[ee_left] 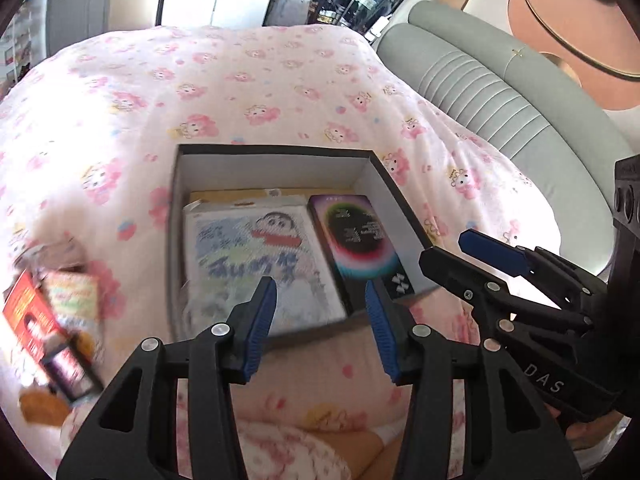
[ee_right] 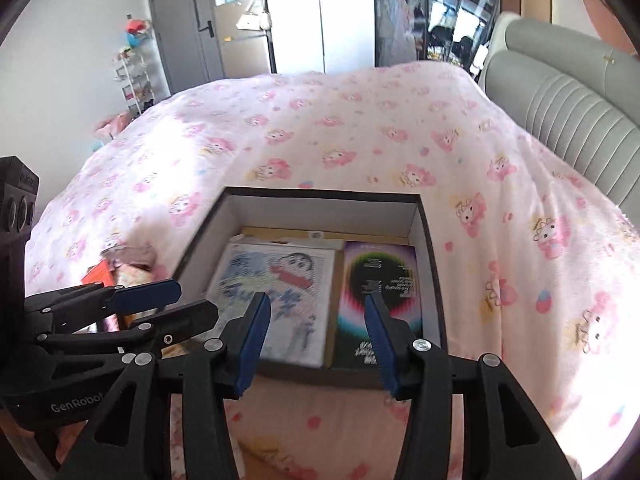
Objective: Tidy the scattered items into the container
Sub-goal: 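Move the left gripper from the box toward the wooden comb on the bed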
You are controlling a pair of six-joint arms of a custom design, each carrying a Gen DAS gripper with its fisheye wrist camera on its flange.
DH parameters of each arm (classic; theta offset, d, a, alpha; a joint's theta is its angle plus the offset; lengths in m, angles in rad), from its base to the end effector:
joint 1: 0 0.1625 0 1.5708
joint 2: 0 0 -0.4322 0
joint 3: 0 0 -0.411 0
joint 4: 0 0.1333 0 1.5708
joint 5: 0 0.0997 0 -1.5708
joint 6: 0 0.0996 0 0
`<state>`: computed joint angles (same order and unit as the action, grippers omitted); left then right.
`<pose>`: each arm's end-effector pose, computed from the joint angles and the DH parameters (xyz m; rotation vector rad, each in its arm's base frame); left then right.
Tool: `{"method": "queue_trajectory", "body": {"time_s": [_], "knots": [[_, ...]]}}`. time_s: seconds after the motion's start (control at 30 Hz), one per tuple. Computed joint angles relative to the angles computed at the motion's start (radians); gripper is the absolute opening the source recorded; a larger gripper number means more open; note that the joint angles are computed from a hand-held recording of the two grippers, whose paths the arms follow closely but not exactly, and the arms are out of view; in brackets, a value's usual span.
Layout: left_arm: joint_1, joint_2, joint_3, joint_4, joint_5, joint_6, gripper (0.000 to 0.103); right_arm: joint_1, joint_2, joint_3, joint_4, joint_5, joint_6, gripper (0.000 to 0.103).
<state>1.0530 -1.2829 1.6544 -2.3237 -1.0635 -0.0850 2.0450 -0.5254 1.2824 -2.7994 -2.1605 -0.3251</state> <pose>-0.1543 -0.6379 0.3840 0.4452 2.6508 -0.7015 0.4342 -0.6753 0.0686 0.8090 -2.3868 0.6591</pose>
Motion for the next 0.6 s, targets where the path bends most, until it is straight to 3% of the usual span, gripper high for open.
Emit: {"method": "queue_trajectory", "body": {"time_s": [0.23, 0.43, 0.6], "knots": [[0.017, -0.118, 0.079, 0.051, 0.030, -0.059, 0.044, 0.039, 0.002, 0.061, -0.011, 0.036, 0.024, 0.044], [0.031, -0.250, 0.155, 0.022, 0.096, -0.115, 0.043, 0.075, 0.072, -0.024, 0.103, 0.154, -0.012, 0.043], [0.081, -0.332, 0.190, -0.001, 0.144, -0.170, 0.043, 0.125, 0.168, -0.133, 0.190, 0.161, -0.039, 0.043]]}}
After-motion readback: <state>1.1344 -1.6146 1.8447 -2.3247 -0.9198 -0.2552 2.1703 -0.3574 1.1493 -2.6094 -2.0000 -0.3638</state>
